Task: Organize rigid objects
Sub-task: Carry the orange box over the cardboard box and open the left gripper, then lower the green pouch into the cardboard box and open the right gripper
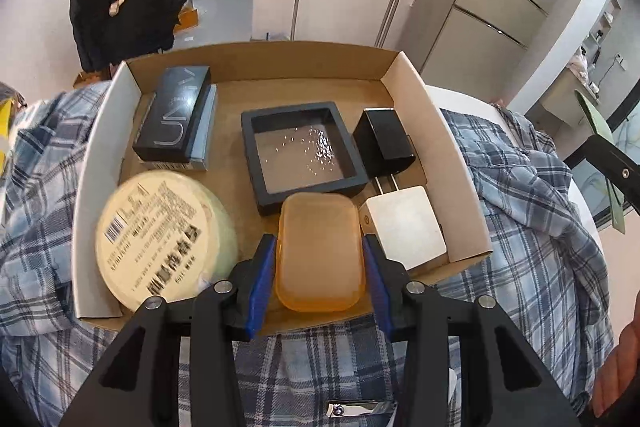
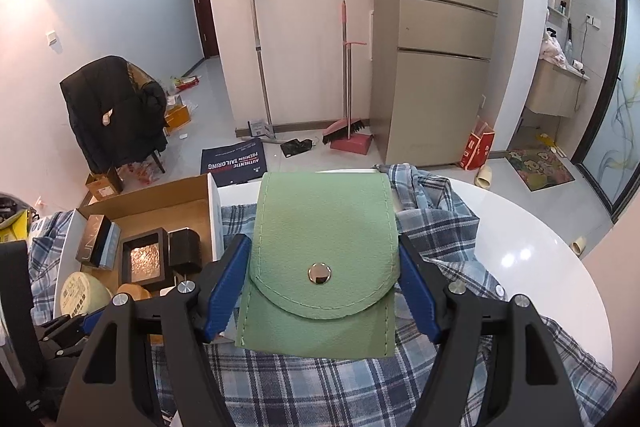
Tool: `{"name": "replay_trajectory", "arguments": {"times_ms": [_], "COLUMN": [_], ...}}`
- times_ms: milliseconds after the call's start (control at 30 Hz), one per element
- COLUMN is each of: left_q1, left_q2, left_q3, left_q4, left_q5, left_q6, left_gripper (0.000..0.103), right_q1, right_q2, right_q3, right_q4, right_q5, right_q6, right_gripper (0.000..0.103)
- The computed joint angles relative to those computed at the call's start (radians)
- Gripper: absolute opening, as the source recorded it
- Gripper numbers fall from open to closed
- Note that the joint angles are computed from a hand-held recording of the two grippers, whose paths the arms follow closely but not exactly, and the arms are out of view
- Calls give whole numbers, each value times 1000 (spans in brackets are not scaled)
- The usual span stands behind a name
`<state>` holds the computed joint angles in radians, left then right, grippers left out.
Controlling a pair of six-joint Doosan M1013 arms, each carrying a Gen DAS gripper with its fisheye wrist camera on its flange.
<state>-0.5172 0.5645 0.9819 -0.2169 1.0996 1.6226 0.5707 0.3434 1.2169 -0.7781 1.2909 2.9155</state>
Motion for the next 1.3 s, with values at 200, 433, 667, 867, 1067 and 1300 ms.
{"name": "replay_trajectory", "arguments": {"times_ms": [200, 433, 667, 867, 1067, 1300], "left_q1": [6, 26, 38, 85, 87, 135], "left_q2": [-21, -112, -201, -214, -157, -126], "left_q3": [12, 96, 192, 186, 111, 84], "left_q4": [-20, -80, -8, -189, 99, -57], "left_q5": [-44, -258, -523, -521, -419, -352], "left_q6": [15, 55, 6, 93, -179, -173], "left_gripper": [65, 71, 87, 95, 103, 103], "right_q1": [7, 8, 37, 28, 22, 3], "right_q2": [6, -9, 4, 31, 124, 203], "right_q3": [-12, -3, -35, -92, -181, -256], "right_q4": [-18, -19, -32, 114, 264, 321], "right_q5": [8, -18, -53, -134, -122, -93], "right_q6": [-17, -1, -86, -161, -269, -279], "right_gripper": [71, 71, 71, 71, 71, 71]}}
